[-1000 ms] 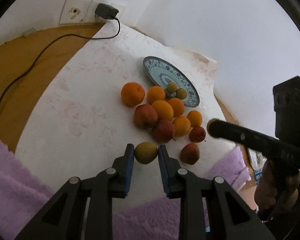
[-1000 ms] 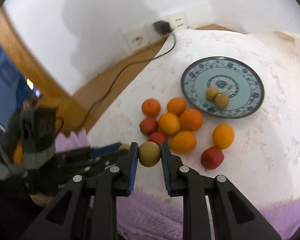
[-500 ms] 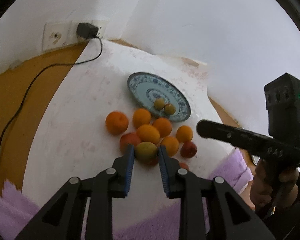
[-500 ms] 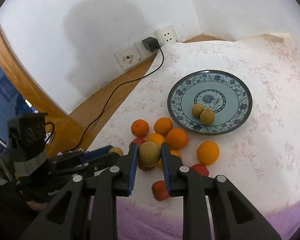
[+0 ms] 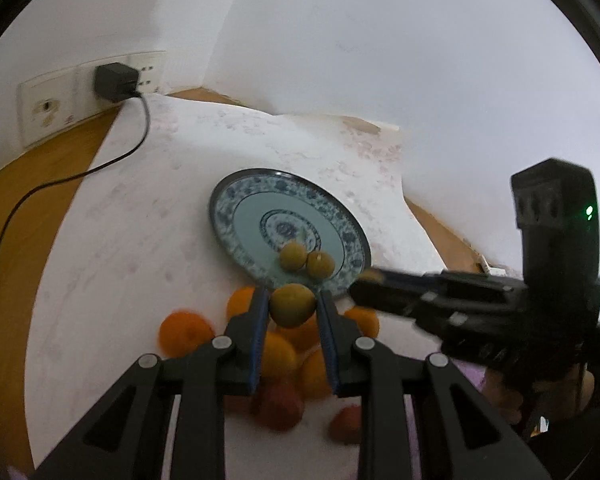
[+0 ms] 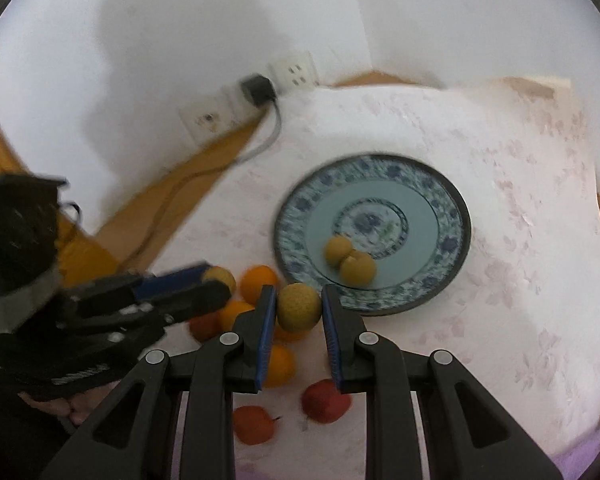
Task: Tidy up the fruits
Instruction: 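Carry both fruits onto the plate beside the first two and open both tools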
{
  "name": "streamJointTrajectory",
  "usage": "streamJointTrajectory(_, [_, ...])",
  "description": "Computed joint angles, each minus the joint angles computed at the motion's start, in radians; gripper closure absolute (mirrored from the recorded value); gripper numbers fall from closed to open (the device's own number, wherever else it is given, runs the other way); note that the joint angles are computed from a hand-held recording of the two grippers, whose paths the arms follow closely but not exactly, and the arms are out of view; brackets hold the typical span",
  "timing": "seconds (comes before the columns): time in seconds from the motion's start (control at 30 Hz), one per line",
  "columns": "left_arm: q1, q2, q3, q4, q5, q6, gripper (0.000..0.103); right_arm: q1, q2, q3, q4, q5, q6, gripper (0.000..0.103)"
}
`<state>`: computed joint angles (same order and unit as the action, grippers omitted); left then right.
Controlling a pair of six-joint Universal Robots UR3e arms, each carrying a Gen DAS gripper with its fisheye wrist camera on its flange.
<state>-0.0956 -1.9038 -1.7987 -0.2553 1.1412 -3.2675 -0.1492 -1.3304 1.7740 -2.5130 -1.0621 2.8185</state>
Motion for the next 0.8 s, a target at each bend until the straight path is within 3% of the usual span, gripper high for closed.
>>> streamJointTrajectory(0.2, [-0.028,-0.120,0.178,-0.096,0.012,0.066,0.078,-0.021,0.072,-0.056,0.006,0.016,0.032,0.079])
streamJointTrajectory(0.5, [-0.020,-0.225,0.326,-0.226,-0.078,0.101,0.078,-0.006,0.134,-0.105,0.038,-0.027,0.043,0.079])
streamJointTrajectory(0.8, [0.000,-0.248,0.332,-0.237,-0.134,0.080,0.078,0.002,0.148,-0.132,0.058,-0.048,0.031,0.079])
